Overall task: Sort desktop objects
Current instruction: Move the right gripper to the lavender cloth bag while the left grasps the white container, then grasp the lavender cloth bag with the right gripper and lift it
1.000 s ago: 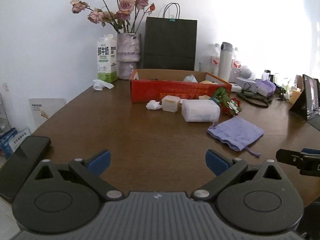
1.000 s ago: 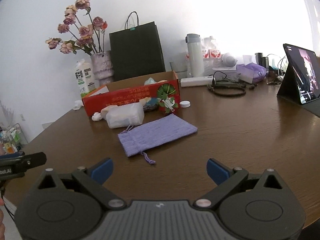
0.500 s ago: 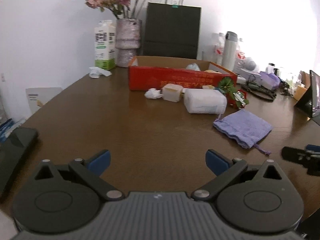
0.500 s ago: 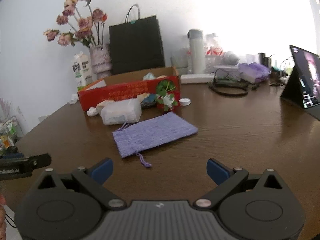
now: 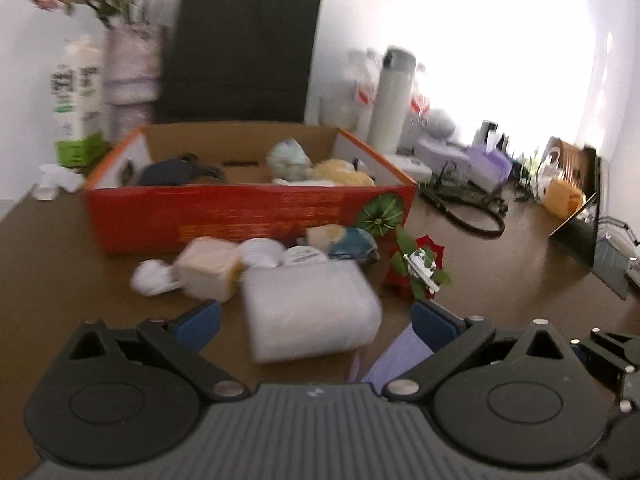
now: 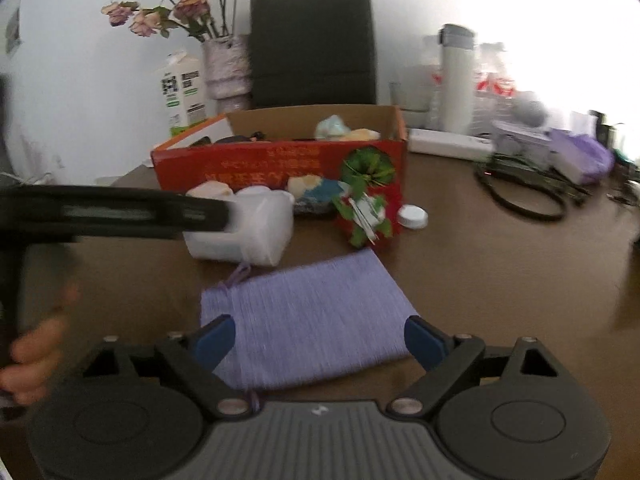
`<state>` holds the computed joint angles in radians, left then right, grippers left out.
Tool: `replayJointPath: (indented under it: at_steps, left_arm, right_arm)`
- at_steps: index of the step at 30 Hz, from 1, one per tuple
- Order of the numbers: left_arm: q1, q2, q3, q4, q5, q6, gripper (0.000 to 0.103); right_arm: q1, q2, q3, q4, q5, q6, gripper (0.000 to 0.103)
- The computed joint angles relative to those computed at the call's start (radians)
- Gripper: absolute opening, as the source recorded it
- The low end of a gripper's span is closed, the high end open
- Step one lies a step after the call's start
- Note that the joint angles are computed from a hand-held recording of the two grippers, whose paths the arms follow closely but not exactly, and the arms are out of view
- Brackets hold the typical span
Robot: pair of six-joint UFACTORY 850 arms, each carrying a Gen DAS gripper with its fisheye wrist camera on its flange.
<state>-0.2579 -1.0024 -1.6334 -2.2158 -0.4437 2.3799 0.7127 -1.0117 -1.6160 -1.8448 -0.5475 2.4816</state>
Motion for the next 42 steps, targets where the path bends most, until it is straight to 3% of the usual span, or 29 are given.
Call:
replayJointPath:
  at_steps: [2,5,8,9,11,13,16,17,18,20,25,30,33,42]
  left_arm:
    - [-0.025,-0.044,-0.079,0.054,0.062,-0.064,0.103]
    - [-0.047,-0.098,-0.163,0.031,0.134,-0.078,0.103]
    - [-0.044,-0.137,-0.222,0.210,0.157,-0.276,0.095]
    - [-0.043,-0.145,-0.229,0.208,0.167,-0.277,0.087]
    - [-0.038,-0.153,-0.231,0.164,0.156,-0.243,0.086]
    - [-0.037,-0.146,-0.211,0.047,0.153,-0.120,0.084]
    - [-0.032,-0.127,-0.179,0.000,0.143,-0.082,0.084]
    - [-0.031,-0.120,-0.168,-0.002,0.136,-0.075,0.084]
    - [-0.029,-0.106,-0.145,-0.025,0.125,-0.047,0.084]
    - [-0.024,-0.068,-0.078,-0.123,0.080,0.065,0.083]
    - [-0.008,0.045,0.108,-0.293,-0.033,0.275,0.083]
    - [0.035,0.143,0.265,-0.280,-0.124,0.238,0.083]
    - [0.056,0.203,0.367,-0.368,-0.179,0.331,0.083]
    - [0.083,0.310,0.571,-0.442,-0.287,0.450,0.083]
  right_arm:
    - [-0.025,-0.005,-0.021,-0.031,0.056,-0.025,0.094]
    - [-0.058,-0.042,-0.104,0.144,0.152,-0.248,0.094]
    - [-0.068,-0.068,-0.144,0.230,0.187,-0.360,0.097]
    - [-0.065,-0.075,-0.148,0.207,0.187,-0.360,0.097]
    - [-0.060,-0.078,-0.137,0.118,0.172,-0.283,0.097]
    - [-0.062,-0.077,-0.139,0.143,0.180,-0.307,0.095]
    - [-0.058,-0.079,-0.149,0.204,0.172,-0.388,0.086]
    - [-0.058,-0.074,-0.143,0.196,0.173,-0.383,0.078]
    - [-0.056,-0.068,-0.135,0.190,0.176,-0.383,0.070]
    - [-0.050,-0.055,-0.122,0.189,0.177,-0.391,0.032]
    - [-0.030,-0.048,-0.110,0.165,0.155,-0.370,0.008]
    - [0.003,-0.029,-0.064,0.132,0.095,-0.285,0.003]
    - [0.038,0.001,0.006,0.035,0.039,-0.125,0.002]
    - [0.135,0.098,0.149,0.005,-0.108,0.032,0.002]
